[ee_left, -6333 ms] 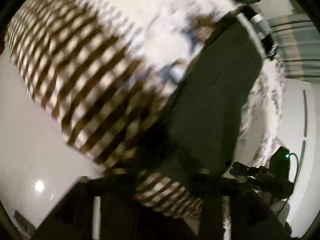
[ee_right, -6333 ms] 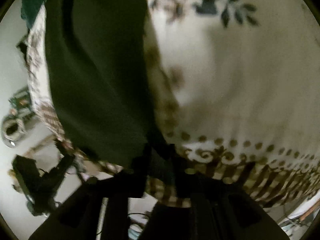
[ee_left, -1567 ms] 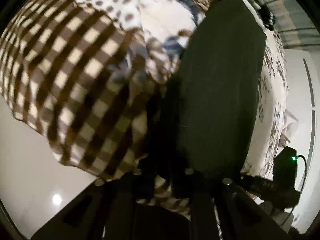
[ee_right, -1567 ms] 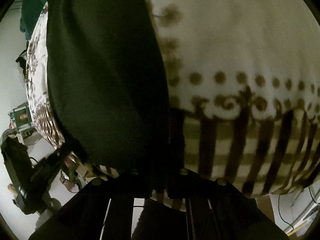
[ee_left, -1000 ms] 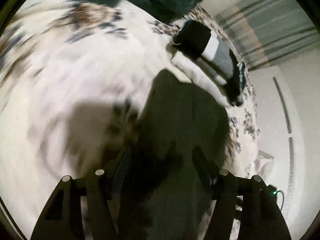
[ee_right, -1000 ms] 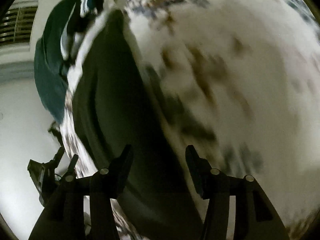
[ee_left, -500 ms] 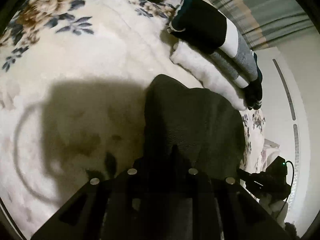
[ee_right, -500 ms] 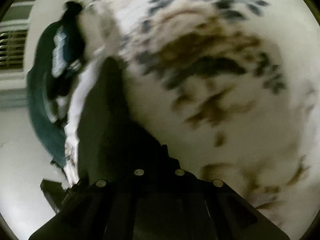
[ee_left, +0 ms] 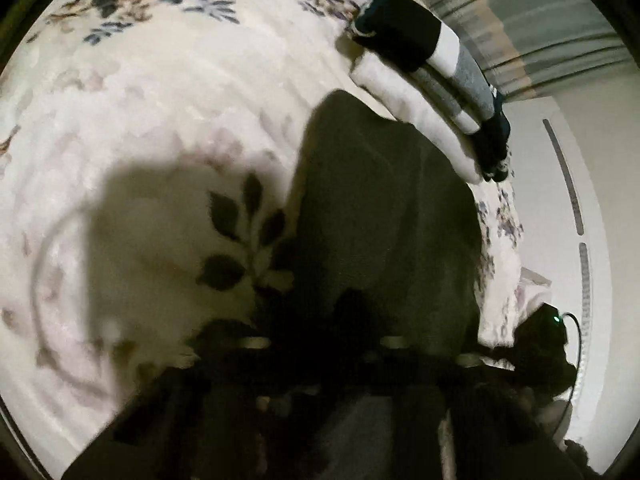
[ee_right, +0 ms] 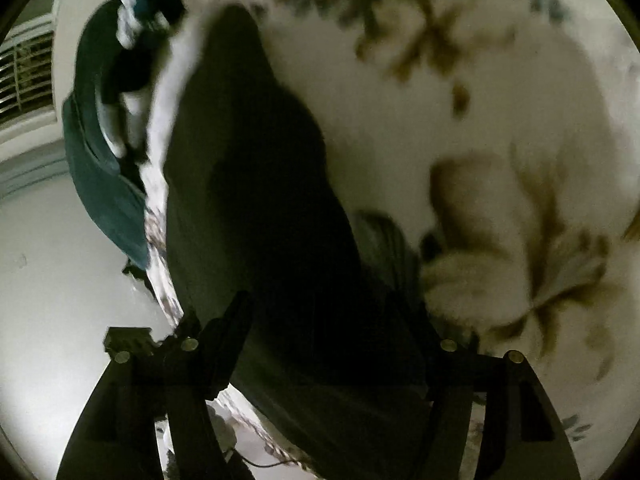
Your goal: Fold small clothes
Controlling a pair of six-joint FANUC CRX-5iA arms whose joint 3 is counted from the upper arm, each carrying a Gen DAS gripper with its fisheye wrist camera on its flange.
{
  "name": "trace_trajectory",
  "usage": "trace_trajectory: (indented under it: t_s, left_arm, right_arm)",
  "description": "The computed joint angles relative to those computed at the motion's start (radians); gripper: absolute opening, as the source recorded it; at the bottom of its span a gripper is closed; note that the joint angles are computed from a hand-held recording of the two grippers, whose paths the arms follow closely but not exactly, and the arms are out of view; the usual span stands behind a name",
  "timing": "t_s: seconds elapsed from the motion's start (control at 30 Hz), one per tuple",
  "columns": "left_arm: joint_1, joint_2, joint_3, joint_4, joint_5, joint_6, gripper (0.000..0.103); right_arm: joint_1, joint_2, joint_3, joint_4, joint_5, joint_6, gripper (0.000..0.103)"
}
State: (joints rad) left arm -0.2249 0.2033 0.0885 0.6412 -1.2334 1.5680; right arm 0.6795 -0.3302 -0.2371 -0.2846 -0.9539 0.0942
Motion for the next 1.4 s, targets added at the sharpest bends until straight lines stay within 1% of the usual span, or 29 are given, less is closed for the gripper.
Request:
trace_trajectory:
  t_s: [0.03,0.07,0.1,0.13,0.23,0.27,0.3,0.33,0.37,0.4,0.43,0.47,0.5,0.53,0.57,0.6,0.63,0.7,0.77,0.83,0.9,0.93,0.97,1.0,1.13,1.2,1.23,1.33,1.4]
  left_arm:
    - [0.002,0.005,0.0,0.003,0.004,0.001,0.015]
    - [0.005,0.011,0.006,0.003,0.006,0.001,0.015]
    - [0.004,0.017,0.02,-0.001,0.0,-0.007,0.014]
    - [0.001,0.023,0.036,-0.005,-0.013,-0.021,0.015]
    - [-0.019,0.019,0.114,-0.09,-0.082,-0.021,0.016]
    - [-0.026,0.007,0.132,-0.123,-0.104,-0.017,0.019]
    - [-0.033,-0.009,0.144,-0.152,-0.121,-0.01,0.023]
    - [-0.04,-0.031,0.153,-0.185,-0.141,-0.002,0.024]
    - [-0.05,-0.055,0.16,-0.222,-0.164,0.01,0.024]
    - [-0.059,-0.077,0.163,-0.251,-0.188,0.022,0.024]
    - [-0.066,-0.118,0.146,-0.273,-0.206,0.033,0.024]
    - [-0.076,-0.155,0.131,-0.301,-0.225,0.052,0.028]
    - [-0.09,-0.197,0.11,-0.332,-0.249,0.074,0.036]
    - [-0.101,-0.227,0.092,-0.354,-0.268,0.093,0.041]
    - [-0.121,-0.259,0.072,-0.386,-0.303,0.125,0.048]
    - [-0.15,-0.289,0.048,-0.42,-0.357,0.17,0.052]
    - [-0.172,-0.304,0.026,-0.43,-0.393,0.204,0.053]
    - [-0.215,-0.342,-0.046,-0.431,-0.432,0.263,0.054]
    - [-0.284,-0.365,-0.123,-0.447,-0.439,0.31,0.054]
    - [-0.358,-0.355,-0.156,-0.499,-0.433,0.335,0.059]
    - [-0.409,-0.345,-0.167,-0.547,-0.386,0.346,0.078]
    - [-0.411,-0.339,-0.172,-0.54,-0.366,0.356,0.085]
    - [-0.406,-0.335,-0.18,-0.523,-0.352,0.358,0.103]
    - [-0.401,-0.324,-0.187,-0.505,-0.339,0.357,0.103]
    - [-0.437,-0.24,-0.11,-0.562,-0.397,0.424,0.103]
    - [-0.432,-0.213,-0.088,-0.56,-0.419,0.445,0.103]
    - [-0.424,-0.208,-0.082,-0.552,-0.424,0.456,0.103]
    - [-0.38,-0.265,-0.11,-0.507,-0.385,0.482,0.103]
    - [-0.324,-0.358,-0.153,-0.465,-0.344,0.471,0.103]
  right_arm:
    - [0.026,0.013,0.011,0.055,-0.032,-0.03,0.014]
    - [0.056,0.021,0.017,0.129,-0.07,-0.076,0.006]
    - [0.063,0.029,0.026,0.151,-0.096,-0.085,0.006]
    - [0.055,0.04,0.04,0.134,-0.111,-0.064,0.006]
    - [0.049,0.072,0.097,0.099,-0.177,0.014,0.008]
    - [0.051,0.088,0.123,0.089,-0.188,0.025,0.012]
    - [0.059,0.083,0.136,0.08,-0.207,0.031,0.021]
    - [0.079,0.064,0.134,0.086,-0.223,0.032,0.038]
    - [0.101,0.036,0.125,0.101,-0.24,0.024,0.047]
    - [0.143,0.016,0.121,0.126,-0.253,-0.001,0.061]
    - [0.179,0.002,0.121,0.143,-0.269,-0.023,0.066]
    - [0.226,-0.017,0.116,0.161,-0.289,-0.054,0.066]
    - [0.261,-0.034,0.107,0.172,-0.302,-0.083,0.066]
    - [0.313,-0.051,0.098,0.187,-0.318,-0.131,0.067]
    - [0.367,-0.07,0.085,0.204,-0.337,-0.189,0.067]
    - [0.426,-0.094,0.068,0.226,-0.359,-0.257,0.067]
    - [0.493,-0.115,0.051,0.251,-0.39,-0.337,0.067]
    - [0.628,-0.151,0.02,0.285,-0.447,-0.495,0.067]
    - [0.72,-0.165,-0.004,0.294,-0.48,-0.603,0.067]
    - [0.814,-0.187,-0.033,0.302,-0.519,-0.707,0.067]
    - [0.905,-0.216,-0.069,0.308,-0.541,-0.808,0.067]
    - [0.939,-0.231,-0.091,0.318,-0.528,-0.856,0.067]
    - [0.986,-0.256,-0.121,0.34,-0.514,-0.922,0.067]
    - [1.036,-0.283,-0.146,0.359,-0.514,-0.982,0.067]
    - [1.17,-0.329,-0.191,0.425,-0.524,-1.126,0.067]
    - [1.235,-0.35,-0.211,0.469,-0.526,-1.179,0.067]
    - [1.286,-0.365,-0.215,0.493,-0.543,-1.217,0.067]
    - [1.343,-0.379,-0.242,0.575,-0.505,-1.238,0.067]
    - [1.39,-0.399,-0.282,0.644,-0.446,-1.268,0.067]
